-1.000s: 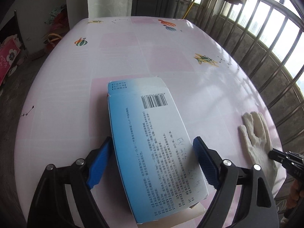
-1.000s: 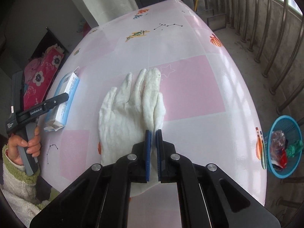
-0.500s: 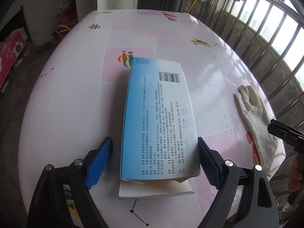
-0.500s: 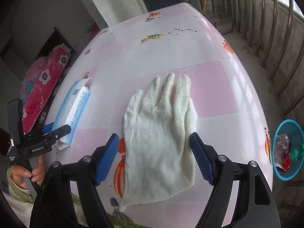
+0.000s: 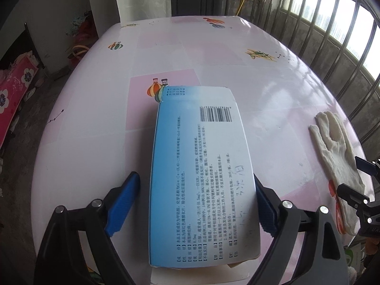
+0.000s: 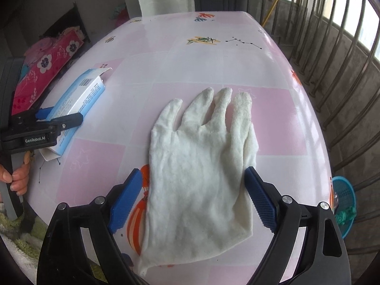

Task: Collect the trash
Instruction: 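Grasp the blue medicine box with the left tool while the right tool grasps the white glove, then lift and carry the box and glove in both tools to the wastebasket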

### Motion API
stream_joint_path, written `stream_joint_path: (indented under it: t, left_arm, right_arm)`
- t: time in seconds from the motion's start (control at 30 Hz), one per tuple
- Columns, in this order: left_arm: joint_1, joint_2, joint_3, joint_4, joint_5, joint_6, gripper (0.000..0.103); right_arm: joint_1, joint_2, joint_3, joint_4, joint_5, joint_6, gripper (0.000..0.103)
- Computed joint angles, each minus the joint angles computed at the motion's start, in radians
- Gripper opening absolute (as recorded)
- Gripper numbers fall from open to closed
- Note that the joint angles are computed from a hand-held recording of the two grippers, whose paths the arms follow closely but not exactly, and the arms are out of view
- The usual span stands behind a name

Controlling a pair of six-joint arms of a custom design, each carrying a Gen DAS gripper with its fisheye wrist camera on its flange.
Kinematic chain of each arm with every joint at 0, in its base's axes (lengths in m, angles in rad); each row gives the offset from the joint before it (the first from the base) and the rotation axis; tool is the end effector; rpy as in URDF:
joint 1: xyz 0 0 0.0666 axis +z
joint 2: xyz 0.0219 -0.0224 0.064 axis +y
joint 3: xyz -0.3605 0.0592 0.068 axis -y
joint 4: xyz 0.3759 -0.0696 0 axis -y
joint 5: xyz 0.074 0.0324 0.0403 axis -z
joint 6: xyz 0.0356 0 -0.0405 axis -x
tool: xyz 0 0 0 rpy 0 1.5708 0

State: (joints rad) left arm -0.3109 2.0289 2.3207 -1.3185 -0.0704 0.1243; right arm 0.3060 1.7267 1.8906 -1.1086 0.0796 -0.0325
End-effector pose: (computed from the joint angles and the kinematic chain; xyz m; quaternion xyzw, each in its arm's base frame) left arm 0.6279 -0.1995 0.4382 0.0803 0.9593 -0.0249 0.2695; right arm 0.5539 0.1716 0.4487 -0.1175 0.9434 0.0145 0.3097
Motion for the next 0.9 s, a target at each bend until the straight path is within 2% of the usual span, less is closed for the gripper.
stream_joint_path:
  t: [0.03, 0.1, 0.17, 0.27, 0.3, 0.37, 0.47, 0.6, 0.73, 0.83, 0.9]
  left_arm:
    - [0.001, 0.003, 0.004, -0.002, 0.000, 0.000, 0.086]
    - [0.004, 0.008, 0.015, -0.011, 0.010, 0.011, 0.086]
    - [0.008, 0.014, 0.029, -0.018, 0.028, 0.027, 0.086]
    - [0.009, 0.029, 0.055, -0.027, 0.031, 0.030, 0.079]
    - [0.008, 0.032, 0.060, -0.028, 0.028, 0.028, 0.075]
    - [0.004, 0.033, 0.062, -0.024, 0.021, 0.029, 0.073]
    - [0.002, 0.036, 0.070, -0.027, 0.022, 0.040, 0.070]
    - [-0.003, 0.020, 0.069, -0.022, 0.046, 0.047, 0.069]
    - [-0.015, -0.002, 0.073, -0.010, 0.082, 0.045, 0.069]
    - [-0.035, 0.020, 0.144, -0.034, 0.103, 0.034, 0.069]
    - [-0.057, 0.061, 0.242, -0.068, 0.117, 0.014, 0.069]
  right_arm:
    - [0.009, -0.002, -0.009, 0.005, 0.034, 0.021, 0.083]
    - [0.004, -0.010, -0.020, 0.015, 0.024, 0.012, 0.079]
    - [-0.011, -0.017, -0.024, 0.021, 0.008, -0.008, 0.067]
    - [-0.025, -0.027, -0.031, 0.023, 0.010, -0.024, 0.048]
    - [-0.028, -0.029, -0.033, 0.023, 0.008, -0.025, 0.046]
    - [-0.032, -0.035, -0.044, 0.034, 0.020, -0.036, 0.030]
    - [-0.056, -0.037, -0.042, 0.041, -0.034, -0.080, 0.012]
    - [-0.103, -0.054, -0.064, 0.066, -0.174, -0.171, 0.009]
    - [-0.139, -0.110, -0.124, 0.140, -0.255, -0.231, 0.008]
    - [-0.169, -0.162, -0.174, 0.215, -0.287, -0.280, 0.008]
    - [-0.195, -0.207, -0.214, 0.264, -0.290, -0.315, 0.008]
